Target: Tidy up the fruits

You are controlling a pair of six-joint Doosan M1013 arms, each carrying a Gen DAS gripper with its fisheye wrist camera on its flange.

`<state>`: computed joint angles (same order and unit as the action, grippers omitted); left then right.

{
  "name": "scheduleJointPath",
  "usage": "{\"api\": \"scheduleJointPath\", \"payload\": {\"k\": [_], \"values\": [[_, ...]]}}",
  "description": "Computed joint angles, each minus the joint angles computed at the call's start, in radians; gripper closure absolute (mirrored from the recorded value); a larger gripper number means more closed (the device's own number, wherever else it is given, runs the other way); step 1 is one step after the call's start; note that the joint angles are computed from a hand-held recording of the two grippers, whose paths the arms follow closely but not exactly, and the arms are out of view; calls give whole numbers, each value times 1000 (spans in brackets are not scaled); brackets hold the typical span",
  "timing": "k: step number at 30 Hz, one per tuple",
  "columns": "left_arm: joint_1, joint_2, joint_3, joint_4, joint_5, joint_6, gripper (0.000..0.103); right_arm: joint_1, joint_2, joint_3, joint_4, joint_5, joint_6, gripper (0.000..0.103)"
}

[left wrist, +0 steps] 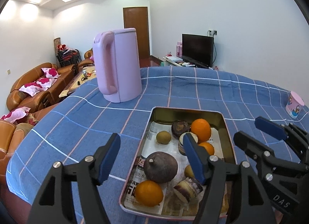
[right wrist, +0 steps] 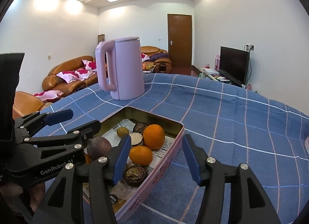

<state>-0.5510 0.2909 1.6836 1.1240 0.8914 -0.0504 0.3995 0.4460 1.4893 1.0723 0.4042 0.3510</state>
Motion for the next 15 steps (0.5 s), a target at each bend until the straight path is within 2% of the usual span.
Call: {"api": "scheduleJointPath", "payload": {"k": [15], "values": [[-20, -12, 10, 52, 26, -49, 33, -12, -35, 44, 137, -11, -121, 45]]}}
